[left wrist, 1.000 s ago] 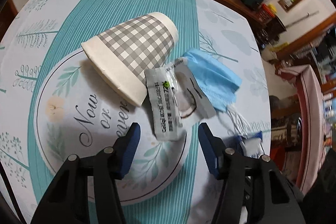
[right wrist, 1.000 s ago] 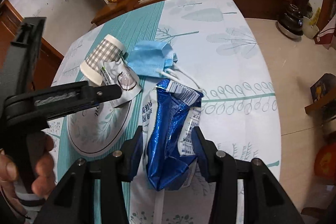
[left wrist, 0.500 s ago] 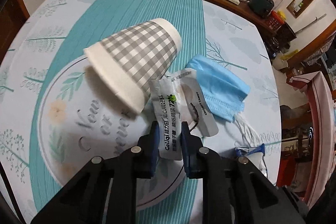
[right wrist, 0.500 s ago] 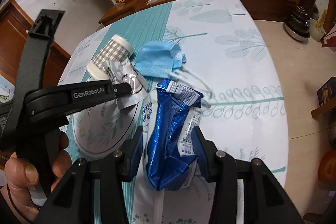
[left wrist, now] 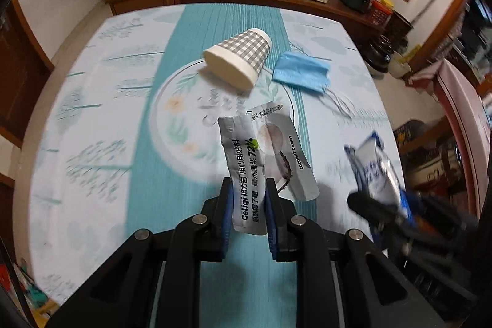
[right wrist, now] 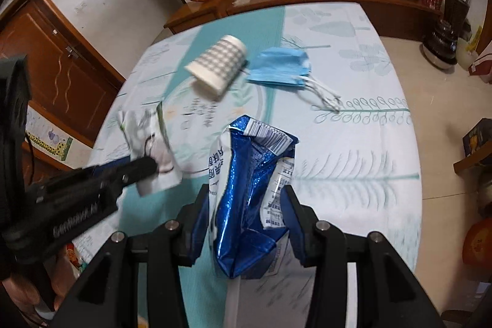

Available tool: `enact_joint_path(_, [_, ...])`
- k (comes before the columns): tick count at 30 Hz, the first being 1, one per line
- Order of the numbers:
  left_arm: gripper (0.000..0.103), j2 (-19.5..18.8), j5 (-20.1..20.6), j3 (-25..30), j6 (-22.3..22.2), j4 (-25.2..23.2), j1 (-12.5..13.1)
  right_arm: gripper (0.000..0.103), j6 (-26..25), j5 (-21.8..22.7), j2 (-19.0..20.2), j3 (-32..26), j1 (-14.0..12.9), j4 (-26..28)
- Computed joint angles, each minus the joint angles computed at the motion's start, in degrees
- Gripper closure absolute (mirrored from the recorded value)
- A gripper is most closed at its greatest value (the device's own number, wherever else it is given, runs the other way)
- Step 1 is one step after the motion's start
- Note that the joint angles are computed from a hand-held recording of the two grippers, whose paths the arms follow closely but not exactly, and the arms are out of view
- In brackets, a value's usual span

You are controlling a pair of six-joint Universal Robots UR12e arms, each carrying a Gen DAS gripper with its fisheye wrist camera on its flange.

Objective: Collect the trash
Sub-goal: 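Carry both held pieces down over the black trash bin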

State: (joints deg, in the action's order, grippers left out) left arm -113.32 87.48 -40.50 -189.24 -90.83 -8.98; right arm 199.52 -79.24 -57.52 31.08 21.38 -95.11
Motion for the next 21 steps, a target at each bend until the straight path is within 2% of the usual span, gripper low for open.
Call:
enact_joint_path(3, [0.086, 5.54, -1.04, -6.06, 3.10, 1.78, 0.87, 0.058, 1.88, -0.51, -2.55, 2.84, 1.43, -2.71])
enact_joint_path(8, [0.086, 13.64, -2.15, -15.51, 8.53, 5.99, 2.21, 0.058, 4.82, -7.84, -6.85, 7.66, 5.84, -6.42])
enact_joint_path(16, [0.086, 24.03, -5.89, -27.02, 15.45, 6.63, 5.70, 0.058, 11.14, -19.51, -11.06, 12.14, 13.59, -6.14])
enact_joint_path(21, [0.086, 28.80, -5.85, -32.91, 18.37, 5.76, 7.09, 0.058, 16.65, -21.96, -13.41, 16.37, 16.99, -6.30])
